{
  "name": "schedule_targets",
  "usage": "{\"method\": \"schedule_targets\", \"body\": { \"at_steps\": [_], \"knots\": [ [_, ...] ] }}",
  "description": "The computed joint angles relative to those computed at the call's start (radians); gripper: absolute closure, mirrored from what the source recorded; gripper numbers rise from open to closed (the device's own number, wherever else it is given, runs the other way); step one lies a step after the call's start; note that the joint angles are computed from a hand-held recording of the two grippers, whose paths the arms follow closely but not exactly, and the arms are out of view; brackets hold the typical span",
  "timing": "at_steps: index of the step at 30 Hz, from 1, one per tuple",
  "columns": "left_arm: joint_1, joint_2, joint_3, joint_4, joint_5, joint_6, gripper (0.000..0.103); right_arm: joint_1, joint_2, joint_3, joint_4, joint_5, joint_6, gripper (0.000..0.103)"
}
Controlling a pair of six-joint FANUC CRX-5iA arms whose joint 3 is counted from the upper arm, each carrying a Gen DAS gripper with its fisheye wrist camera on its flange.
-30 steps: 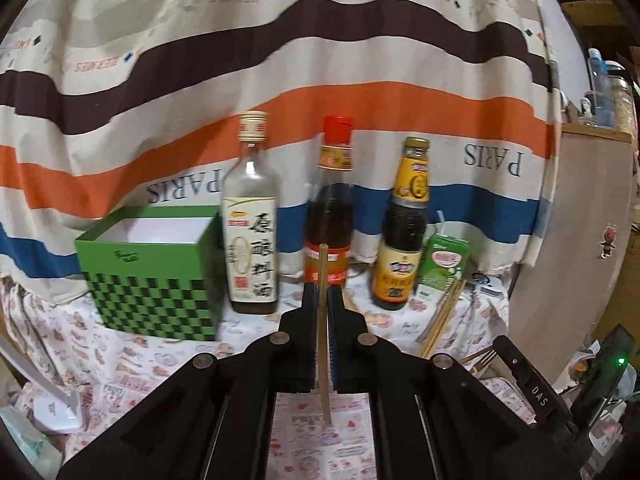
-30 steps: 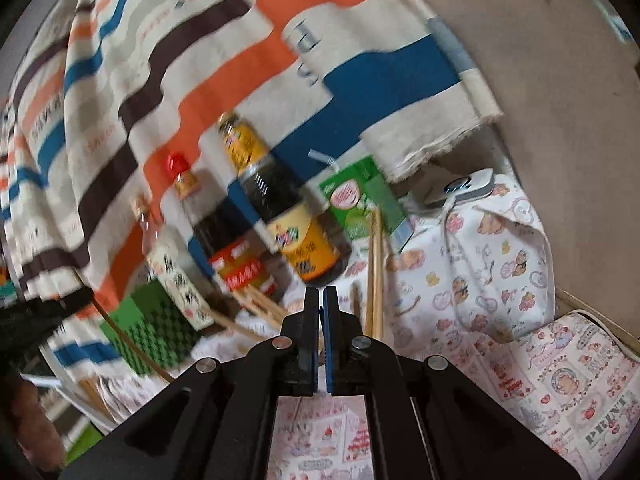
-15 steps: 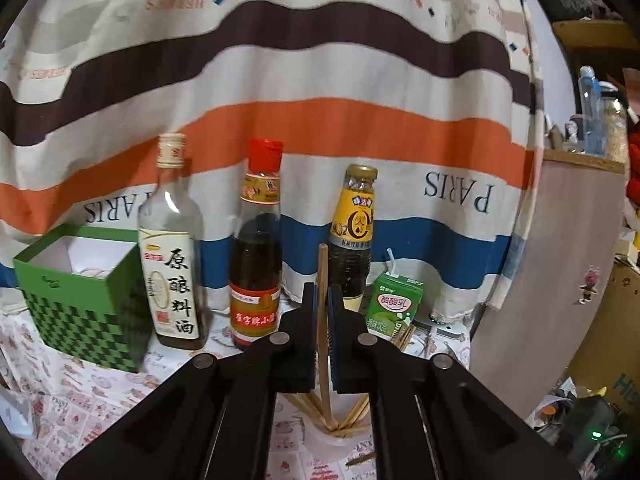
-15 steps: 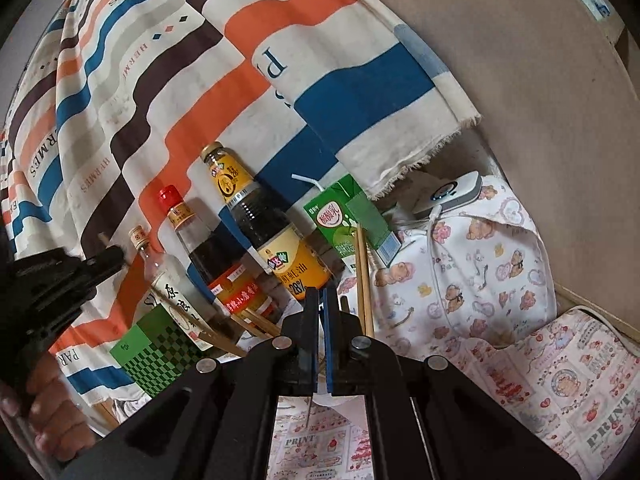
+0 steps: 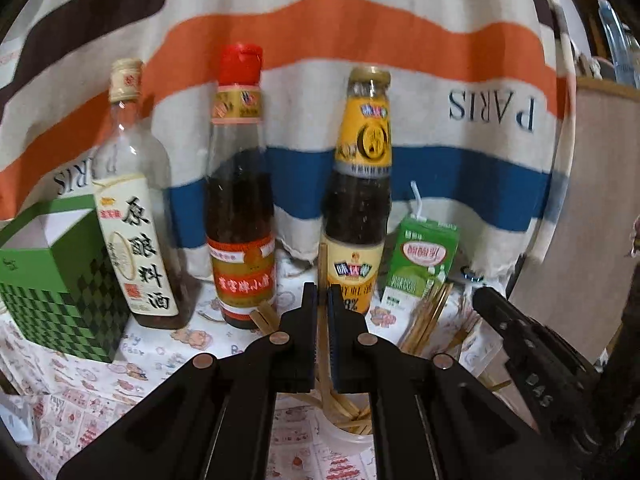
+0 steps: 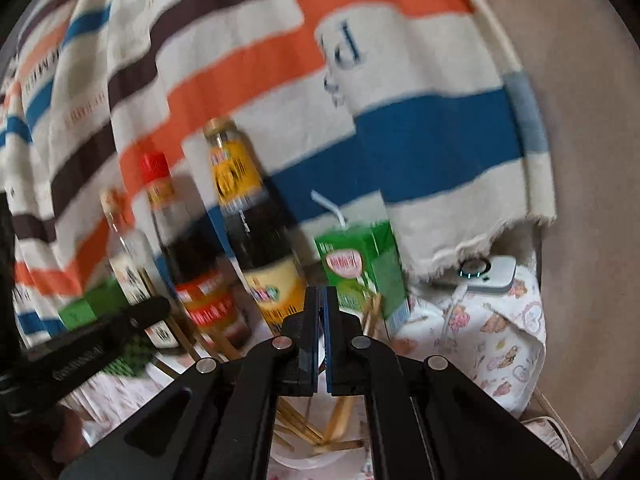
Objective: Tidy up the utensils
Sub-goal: 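Carry both held chopsticks over the clear cup and lower them in, then open both tools to release the chopsticks into the cup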
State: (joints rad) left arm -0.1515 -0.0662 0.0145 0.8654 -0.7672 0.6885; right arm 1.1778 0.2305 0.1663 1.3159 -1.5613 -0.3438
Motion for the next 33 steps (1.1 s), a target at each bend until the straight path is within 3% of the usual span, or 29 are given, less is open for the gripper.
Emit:
{"method": "schedule_targets", "body": {
  "at_steps": [8, 13, 16, 22, 33],
  "knots": [
    [-0.013, 0.026, -0.008, -0.031, 0.015, 0.017, 0.099, -0.024, 0.029, 0.041, -0.13, -0.015, 0.104, 0.1],
    [-0.007, 0.027, -0.038, 0.012, -0.008, -0.048, 0.099, -0.036, 0.034, 0.056, -0.193, -0.025, 0.133, 0.1],
    [-0.016, 0.015, -0.057, -0.006, 0.026, -0.059, 0.098, -0.043, 0.036, 0.063, -0.215, -0.016, 0.157, 0.1],
    [-0.003, 0.04, -0.018, -0.036, -0.017, -0.005, 0.098, -0.054, 0.03, 0.069, -0.265, 0.023, 0.168, 0.1],
    [0.004, 0.033, -0.03, -0.069, 0.022, -0.01, 0.094, -0.064, -0.037, -0.004, -0.308, 0.128, 0.095, 0.1]
  ]
}}
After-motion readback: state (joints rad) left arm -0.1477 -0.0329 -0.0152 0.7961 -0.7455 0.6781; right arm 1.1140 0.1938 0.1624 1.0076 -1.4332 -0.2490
